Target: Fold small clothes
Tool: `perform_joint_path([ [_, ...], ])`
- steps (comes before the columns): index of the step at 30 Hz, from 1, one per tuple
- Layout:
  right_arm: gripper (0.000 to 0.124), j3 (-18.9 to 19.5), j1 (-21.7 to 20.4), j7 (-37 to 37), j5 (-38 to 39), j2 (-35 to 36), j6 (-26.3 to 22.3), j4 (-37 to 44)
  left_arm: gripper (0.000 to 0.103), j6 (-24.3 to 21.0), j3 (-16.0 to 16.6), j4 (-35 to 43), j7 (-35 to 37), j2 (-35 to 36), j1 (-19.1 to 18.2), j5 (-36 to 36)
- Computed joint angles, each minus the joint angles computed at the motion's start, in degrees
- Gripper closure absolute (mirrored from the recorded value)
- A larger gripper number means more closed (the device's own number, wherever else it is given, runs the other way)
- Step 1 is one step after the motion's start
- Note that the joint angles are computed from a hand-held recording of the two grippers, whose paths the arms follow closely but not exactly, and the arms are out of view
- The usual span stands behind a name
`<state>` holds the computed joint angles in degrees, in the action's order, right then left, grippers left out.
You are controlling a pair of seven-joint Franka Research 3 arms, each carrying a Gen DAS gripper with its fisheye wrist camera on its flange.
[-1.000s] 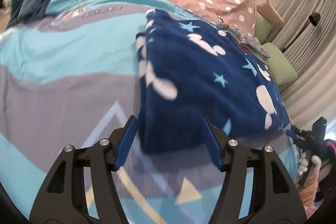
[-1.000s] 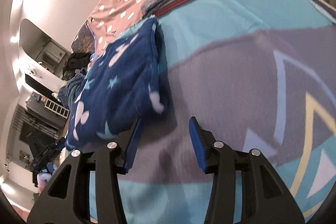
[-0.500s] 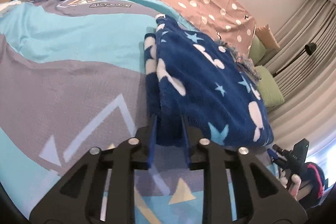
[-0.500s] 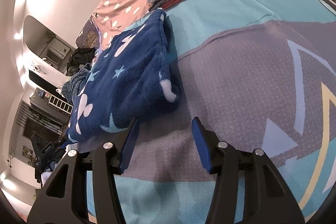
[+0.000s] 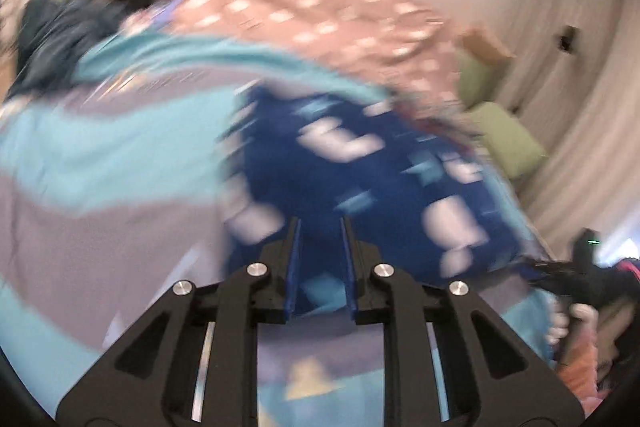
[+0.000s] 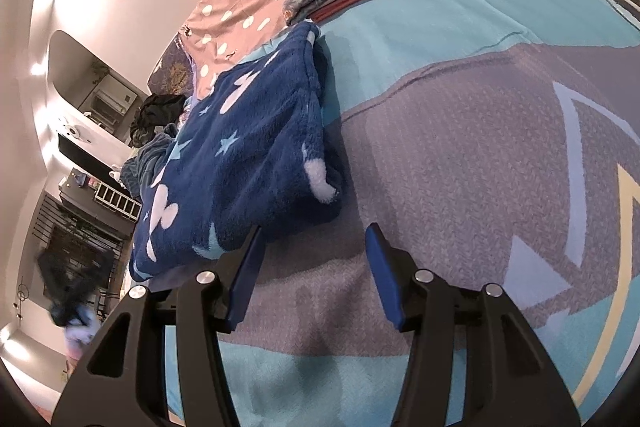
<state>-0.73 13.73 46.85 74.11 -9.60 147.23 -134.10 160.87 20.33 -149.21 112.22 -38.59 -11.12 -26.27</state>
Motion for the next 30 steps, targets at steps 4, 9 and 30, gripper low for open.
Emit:
perform_joint_path([
  [4,0.071,-0.4,-0.19,-2.49,2.95,0.8,-1.47,0.63,0.081,-2.5,1.79,7.82,5.69,7.33,-9.75,-4.59],
  [9,0.071,-1.02,-1.15,-5.76,4.92,0.3,-3.88,0.0,0.076,-10.04,1.34,19.06,5.23,26.53,-13.51,-8.13],
  [30,0.069,-1.67,-12.33,-7.82,-0.4,16.06,-34.33,21.03,0.06,-23.46,-18.01,26.04,19.25,29.86,-8.54,-11.06],
])
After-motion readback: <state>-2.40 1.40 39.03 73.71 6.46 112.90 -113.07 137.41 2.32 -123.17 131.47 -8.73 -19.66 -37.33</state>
